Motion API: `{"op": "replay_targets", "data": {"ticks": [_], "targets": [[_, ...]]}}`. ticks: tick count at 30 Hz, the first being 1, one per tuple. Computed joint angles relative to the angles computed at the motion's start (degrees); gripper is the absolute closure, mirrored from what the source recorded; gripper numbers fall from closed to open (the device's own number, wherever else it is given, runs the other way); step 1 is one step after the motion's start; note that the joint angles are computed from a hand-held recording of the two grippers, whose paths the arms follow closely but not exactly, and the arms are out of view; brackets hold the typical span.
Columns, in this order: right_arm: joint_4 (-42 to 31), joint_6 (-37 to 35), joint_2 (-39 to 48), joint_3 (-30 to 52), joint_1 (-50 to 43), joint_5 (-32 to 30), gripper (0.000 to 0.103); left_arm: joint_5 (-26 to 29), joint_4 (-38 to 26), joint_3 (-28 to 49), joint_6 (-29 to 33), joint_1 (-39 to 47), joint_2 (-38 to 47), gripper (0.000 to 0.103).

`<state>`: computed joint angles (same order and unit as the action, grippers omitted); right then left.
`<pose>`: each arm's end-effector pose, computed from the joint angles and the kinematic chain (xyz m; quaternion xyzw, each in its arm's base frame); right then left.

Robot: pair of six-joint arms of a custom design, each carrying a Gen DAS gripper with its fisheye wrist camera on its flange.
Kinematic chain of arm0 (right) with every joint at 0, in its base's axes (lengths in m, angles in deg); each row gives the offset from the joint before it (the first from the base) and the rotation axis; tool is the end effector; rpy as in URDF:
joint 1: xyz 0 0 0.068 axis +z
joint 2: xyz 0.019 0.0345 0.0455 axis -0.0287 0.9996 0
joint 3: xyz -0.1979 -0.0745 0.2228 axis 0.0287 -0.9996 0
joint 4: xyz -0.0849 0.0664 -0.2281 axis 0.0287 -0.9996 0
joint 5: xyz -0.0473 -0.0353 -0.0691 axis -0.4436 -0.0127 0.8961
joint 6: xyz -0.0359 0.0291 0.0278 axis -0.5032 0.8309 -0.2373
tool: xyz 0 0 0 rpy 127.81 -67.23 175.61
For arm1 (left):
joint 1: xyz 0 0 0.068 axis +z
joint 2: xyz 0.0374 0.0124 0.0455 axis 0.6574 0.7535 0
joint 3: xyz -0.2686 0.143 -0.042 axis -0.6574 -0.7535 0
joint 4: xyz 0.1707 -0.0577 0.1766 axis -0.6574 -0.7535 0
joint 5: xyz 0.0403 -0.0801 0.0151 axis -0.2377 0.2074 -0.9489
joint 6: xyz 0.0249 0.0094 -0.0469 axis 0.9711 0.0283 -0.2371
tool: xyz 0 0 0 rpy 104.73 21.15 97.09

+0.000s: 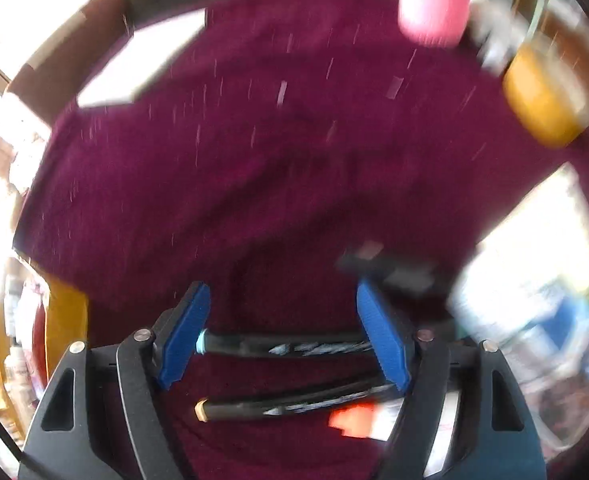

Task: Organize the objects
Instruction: 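Move both grippers back over the black markers on the bedspread, then grasp a black marker with the right gripper while the left grasps another marker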

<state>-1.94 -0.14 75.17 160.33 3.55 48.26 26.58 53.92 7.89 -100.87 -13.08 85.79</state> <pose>0.4387 0.0458 0.1591 -0.0223 0.9820 0.0946 0.1621 0.1501 -0.1927 0.2071 0.0208 0.9086 -0.2292 0.3486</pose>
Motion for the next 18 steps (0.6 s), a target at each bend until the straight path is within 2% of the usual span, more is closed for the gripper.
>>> {"op": "replay_targets", "data": {"ticks": [1,3,7,8,10,11,12,15,18], "targets": [[0.1,-1.7,-1.0,-1.4,0.5,-1.4,0.019,-0.6,0.0,-0.2,0.9,0.4,-0.5,0.004],[-2.6,-4.9,-3.6,-4.8,0.8,-6.2,0.017,0.0,0.4,-0.4,2.0,2.0,-0.6,0.004],[-4.5,-12.6,-12.2,-18.9,-1.5,-15.1,0.017,4.2,3.4,-1.3,2.8,4.7,0.4,0.004],[-2.5,-14.1,-15.3,-22.9,-2.5,-15.0,0.017,5.1,3.9,-1.1,3.1,4.8,1.1,0.004],[-6.6,-18.7,-18.8,-27.2,-7.5,-20.8,0.019,6.0,3.8,-0.2,3.5,4.4,3.1,0.004],[-6.4,-20.7,-22.4,-30.3,-12.4,-25.9,0.019,6.3,3.6,0.4,3.4,4.1,4.2,0.004],[-5.9,-21.7,-24.6,-31.8,-15.6,-27.9,0.019,6.9,3.8,0.9,3.4,3.9,5.2,0.004],[1.7,-22.1,-34.1,-38.6,-28.3,-28.4,0.019,8.3,2.5,4.9,3.6,2.8,9.8,0.004],[2.7,-23.5,-32.8,-39.3,-35.9,-29.9,0.019,7.1,-2.4,12.0,3.5,0.9,14.9,0.004]]}}
